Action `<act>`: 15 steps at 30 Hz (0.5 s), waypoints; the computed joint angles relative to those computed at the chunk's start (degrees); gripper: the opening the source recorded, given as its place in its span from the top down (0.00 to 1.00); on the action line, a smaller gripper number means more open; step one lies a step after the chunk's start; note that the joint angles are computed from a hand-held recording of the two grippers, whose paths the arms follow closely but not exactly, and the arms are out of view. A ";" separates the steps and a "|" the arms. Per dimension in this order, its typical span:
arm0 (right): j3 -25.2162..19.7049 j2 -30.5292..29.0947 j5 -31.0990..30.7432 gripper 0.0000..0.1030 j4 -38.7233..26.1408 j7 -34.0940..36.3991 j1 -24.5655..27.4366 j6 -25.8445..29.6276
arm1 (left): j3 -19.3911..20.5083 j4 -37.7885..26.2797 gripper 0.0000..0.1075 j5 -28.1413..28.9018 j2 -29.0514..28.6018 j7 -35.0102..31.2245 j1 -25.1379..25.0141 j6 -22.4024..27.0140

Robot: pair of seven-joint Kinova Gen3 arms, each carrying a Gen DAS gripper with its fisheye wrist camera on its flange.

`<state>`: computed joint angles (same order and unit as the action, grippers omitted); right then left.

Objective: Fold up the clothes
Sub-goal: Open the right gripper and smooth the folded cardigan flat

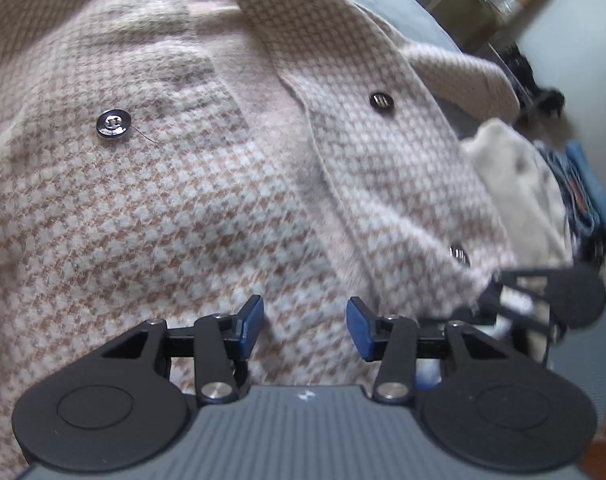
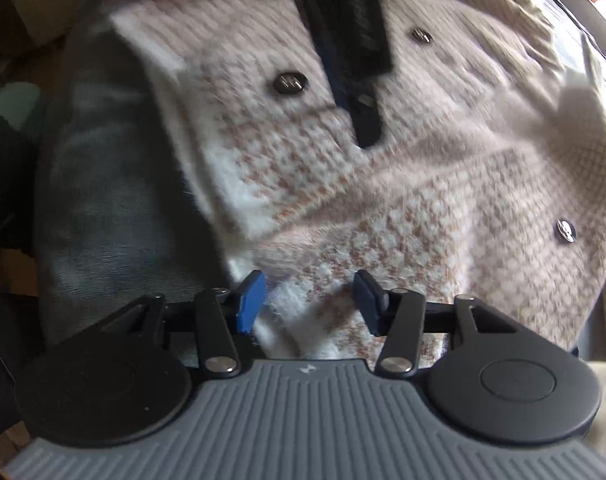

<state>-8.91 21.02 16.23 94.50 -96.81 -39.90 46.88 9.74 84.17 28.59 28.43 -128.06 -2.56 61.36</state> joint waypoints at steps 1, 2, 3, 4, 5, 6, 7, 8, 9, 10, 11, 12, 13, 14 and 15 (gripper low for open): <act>0.19 0.54 0.85 0.62 -0.93 -1.99 -0.44 1.40 | 0.20 0.35 0.57 -0.05 -0.08 -1.11 -0.33 0.08; 1.43 1.11 1.24 0.74 -1.95 -4.32 -1.74 2.73 | 0.18 0.50 0.57 -0.39 -0.04 -1.93 -0.54 0.44; 2.71 1.66 1.28 0.86 -3.11 -6.65 -2.90 4.23 | 0.21 0.72 0.57 -0.59 0.03 -2.86 -0.75 0.68; 3.15 1.67 0.82 0.88 -3.96 -8.75 -2.99 5.36 | 0.23 0.93 0.57 -0.77 0.11 -3.78 -0.94 0.92; 2.77 1.65 0.56 0.90 -4.78 -11.07 -2.35 6.41 | 0.30 0.90 0.57 -0.67 0.21 -4.68 -1.28 1.32; 2.53 1.19 -0.64 0.91 -5.16 -13.40 -1.27 6.52 | 0.38 0.80 0.57 -0.32 0.39 -5.49 -1.73 1.80; 2.97 0.41 -2.17 0.91 -5.13 -15.73 -0.58 5.95 | 0.43 0.67 0.57 0.03 0.58 -6.26 -2.16 2.30; 3.56 -0.35 -3.73 0.91 -5.14 -18.06 -0.03 5.39 | 0.35 0.17 0.57 0.43 1.00 -6.34 -2.48 3.13; 3.85 -1.31 -5.10 0.91 -4.72 -20.39 0.71 4.19 | 0.29 -0.33 0.57 0.82 1.43 -6.39 -2.79 3.95; 3.08 -2.95 -6.10 0.91 -3.67 -22.26 1.93 2.06 | 0.24 -0.84 0.57 1.19 1.86 -6.41 -3.11 4.77; 2.22 -4.44 -6.86 0.91 -2.73 -24.13 3.13 -0.01 | 0.18 -1.37 0.57 1.50 2.21 -6.18 -3.25 5.51; 2.03 -5.15 -6.80 0.91 -2.50 -25.38 3.27 -1.14 | 0.11 -1.88 0.58 1.82 2.63 -6.04 -3.48 6.19; 2.21 -5.24 -6.27 0.91 -2.77 -25.69 2.69 -1.35 | 0.06 -2.33 0.58 2.06 2.99 -5.92 -3.68 6.77; 1.40 -4.79 -4.91 0.91 -3.17 -25.81 2.59 -1.05 | 0.03 -2.77 0.58 2.30 3.34 -5.81 -3.89 7.34; 0.96 -4.27 -3.78 0.91 -3.54 -25.27 2.05 -0.50 | 0.01 -3.01 0.59 2.42 3.51 -5.86 -4.01 7.65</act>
<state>-7.95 16.75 12.45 90.97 -122.08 -37.86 46.38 9.75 81.15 31.02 31.94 -133.92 -6.58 69.01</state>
